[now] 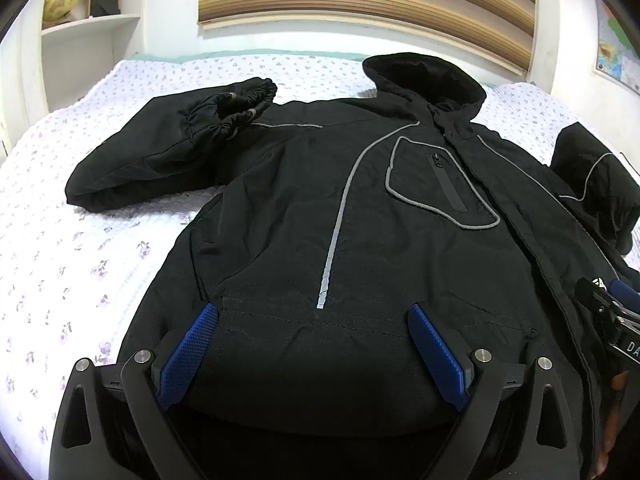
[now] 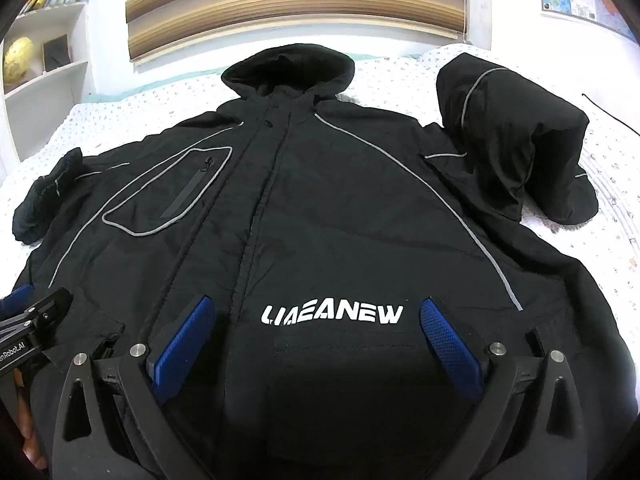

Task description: Fold large clothes

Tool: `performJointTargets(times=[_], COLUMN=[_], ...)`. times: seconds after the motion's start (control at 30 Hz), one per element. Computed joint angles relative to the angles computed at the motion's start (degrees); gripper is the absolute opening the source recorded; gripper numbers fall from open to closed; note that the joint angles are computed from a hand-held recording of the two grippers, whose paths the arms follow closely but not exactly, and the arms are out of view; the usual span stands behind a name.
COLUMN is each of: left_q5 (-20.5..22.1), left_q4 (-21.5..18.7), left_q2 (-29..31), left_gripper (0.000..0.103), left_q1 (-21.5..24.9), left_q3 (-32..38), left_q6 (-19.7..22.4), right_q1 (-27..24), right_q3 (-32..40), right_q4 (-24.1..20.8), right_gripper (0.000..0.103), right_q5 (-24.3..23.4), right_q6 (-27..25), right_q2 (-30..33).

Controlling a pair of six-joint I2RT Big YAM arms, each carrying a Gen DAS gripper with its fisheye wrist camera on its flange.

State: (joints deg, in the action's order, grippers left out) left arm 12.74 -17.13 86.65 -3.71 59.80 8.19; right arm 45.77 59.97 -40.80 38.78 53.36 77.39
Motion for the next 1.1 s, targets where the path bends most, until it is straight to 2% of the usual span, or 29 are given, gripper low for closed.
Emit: performJointTargets(times=[1.1], left_q5=[0.09], left_q4=[0.07], left_q2=[-0.02], left_gripper=[0.097], left_q1=[0.04], left_q3=[-0.05], left_q6=[0.03], right_q1=[0.66], right_q3=[-0.2], right_q4=[-0.45], right_gripper=[0.103], right_q5=[-0.32], right_q6=[1.21], right_q2=[0.86])
